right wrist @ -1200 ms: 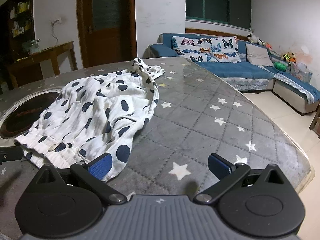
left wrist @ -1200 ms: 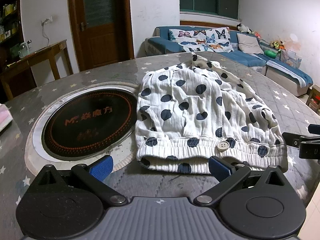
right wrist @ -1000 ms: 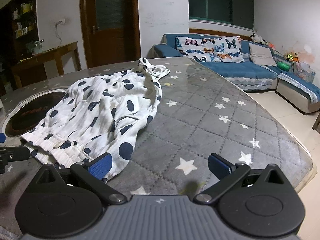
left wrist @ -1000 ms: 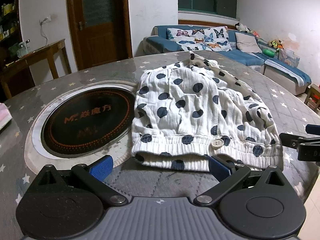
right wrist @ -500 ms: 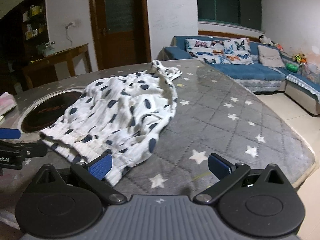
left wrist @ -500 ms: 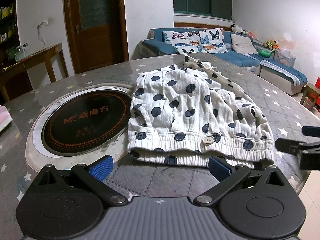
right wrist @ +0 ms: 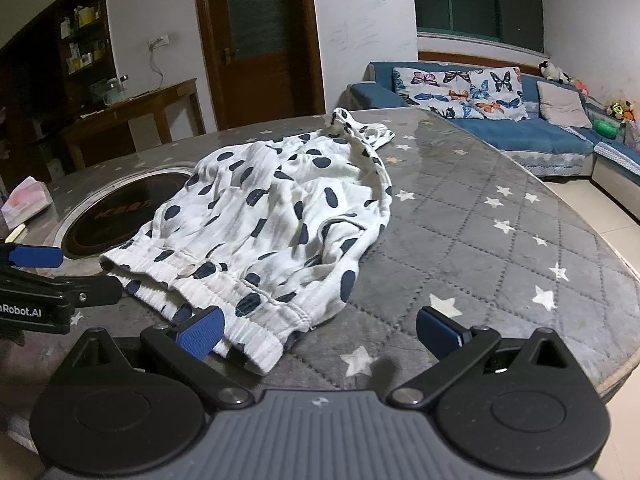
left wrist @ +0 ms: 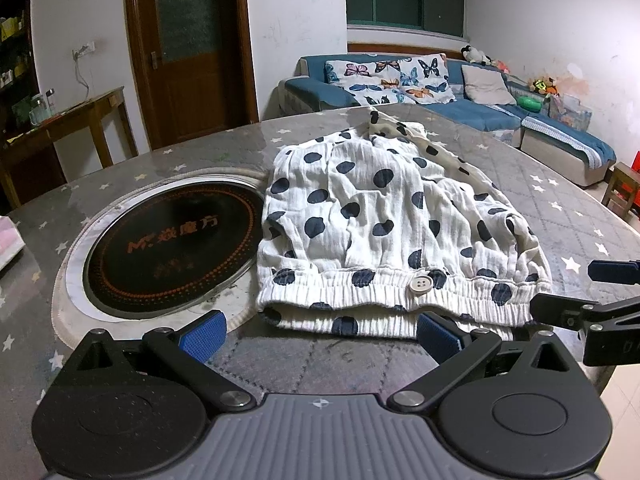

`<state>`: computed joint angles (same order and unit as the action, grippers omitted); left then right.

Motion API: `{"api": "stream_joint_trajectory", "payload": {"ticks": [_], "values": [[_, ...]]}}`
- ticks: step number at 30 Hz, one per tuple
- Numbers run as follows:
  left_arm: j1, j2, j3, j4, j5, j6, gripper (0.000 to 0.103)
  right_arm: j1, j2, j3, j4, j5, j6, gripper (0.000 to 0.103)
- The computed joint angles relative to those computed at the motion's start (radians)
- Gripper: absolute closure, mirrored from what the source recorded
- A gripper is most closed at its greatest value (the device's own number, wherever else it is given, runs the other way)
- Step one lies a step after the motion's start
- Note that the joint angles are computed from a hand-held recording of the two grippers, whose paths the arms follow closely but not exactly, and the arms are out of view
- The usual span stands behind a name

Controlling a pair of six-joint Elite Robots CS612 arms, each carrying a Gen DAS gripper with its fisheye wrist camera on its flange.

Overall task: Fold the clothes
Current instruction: 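Move both grippers toward the polka-dot pants waistband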

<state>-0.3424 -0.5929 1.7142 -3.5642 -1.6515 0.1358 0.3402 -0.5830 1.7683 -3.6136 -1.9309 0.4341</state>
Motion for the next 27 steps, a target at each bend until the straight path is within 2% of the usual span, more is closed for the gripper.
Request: {"api": "stream_joint_trajectory", "payload": {"ticks": [27], "values": [[0.0, 0.004, -0.01, 0.01, 0.008, -0.035, 0.0, 0.011, 0.013, -0.036, 0.035, 0.005, 0.009, 0.0]]}}
